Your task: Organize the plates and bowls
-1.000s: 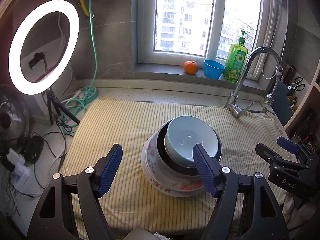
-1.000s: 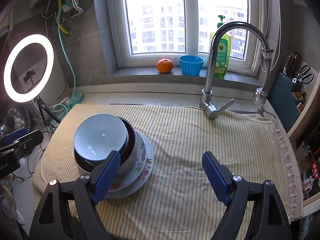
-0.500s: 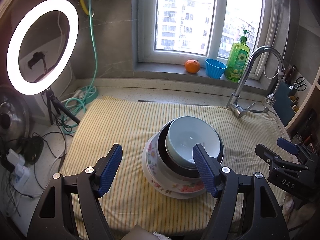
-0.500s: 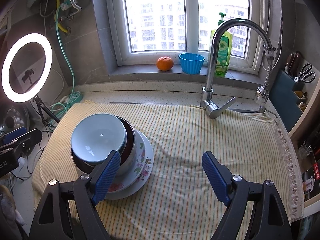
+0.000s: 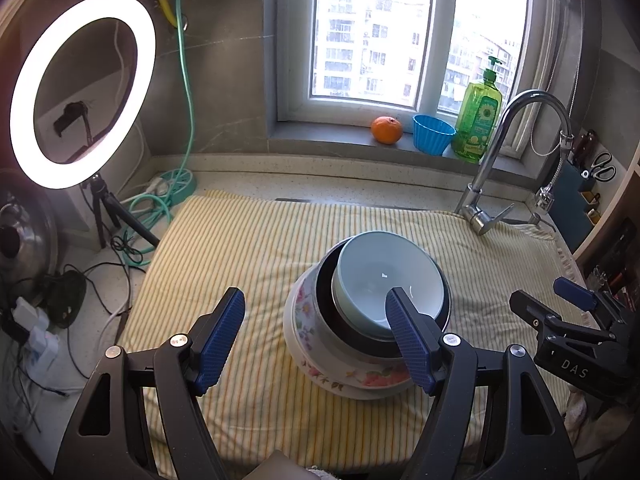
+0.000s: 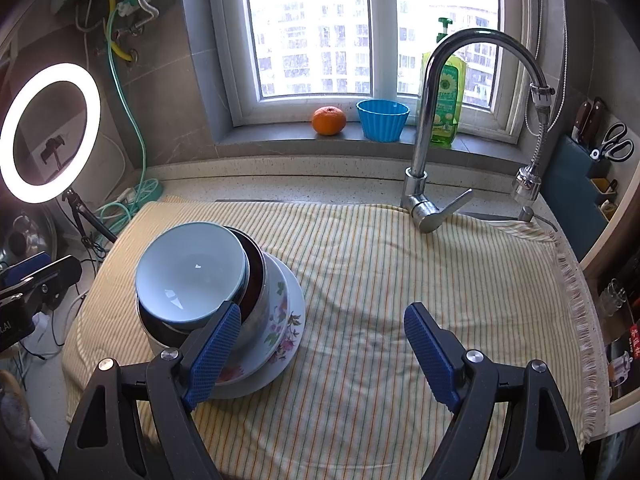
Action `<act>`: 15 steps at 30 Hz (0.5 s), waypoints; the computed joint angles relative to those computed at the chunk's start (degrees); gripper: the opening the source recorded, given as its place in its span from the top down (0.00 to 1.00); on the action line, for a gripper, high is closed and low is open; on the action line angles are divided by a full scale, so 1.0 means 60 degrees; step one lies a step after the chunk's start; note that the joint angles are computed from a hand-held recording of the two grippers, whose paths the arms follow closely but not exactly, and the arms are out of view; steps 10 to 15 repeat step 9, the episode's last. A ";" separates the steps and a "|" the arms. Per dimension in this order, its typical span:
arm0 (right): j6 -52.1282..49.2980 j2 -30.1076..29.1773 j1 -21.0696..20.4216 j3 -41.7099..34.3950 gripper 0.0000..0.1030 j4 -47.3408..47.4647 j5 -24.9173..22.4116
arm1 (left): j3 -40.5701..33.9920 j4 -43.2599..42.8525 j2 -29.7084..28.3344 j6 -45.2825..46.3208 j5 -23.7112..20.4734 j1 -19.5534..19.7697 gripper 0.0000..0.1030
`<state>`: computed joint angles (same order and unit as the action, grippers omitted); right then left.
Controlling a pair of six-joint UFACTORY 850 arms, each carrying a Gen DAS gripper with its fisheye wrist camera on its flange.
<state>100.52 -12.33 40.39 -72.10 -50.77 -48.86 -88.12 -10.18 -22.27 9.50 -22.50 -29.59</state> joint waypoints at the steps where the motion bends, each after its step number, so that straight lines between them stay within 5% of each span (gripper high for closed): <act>1: -0.0004 0.0001 -0.0007 0.0007 0.21 0.0002 0.0012 | 0.0000 0.0063 -0.0001 -0.0062 0.0012 -0.0002 0.29; 15: -0.0104 0.0002 -0.0117 0.0093 0.21 0.0041 0.0151 | -0.0097 -0.0006 -0.0094 0.0042 0.0006 -0.0017 0.29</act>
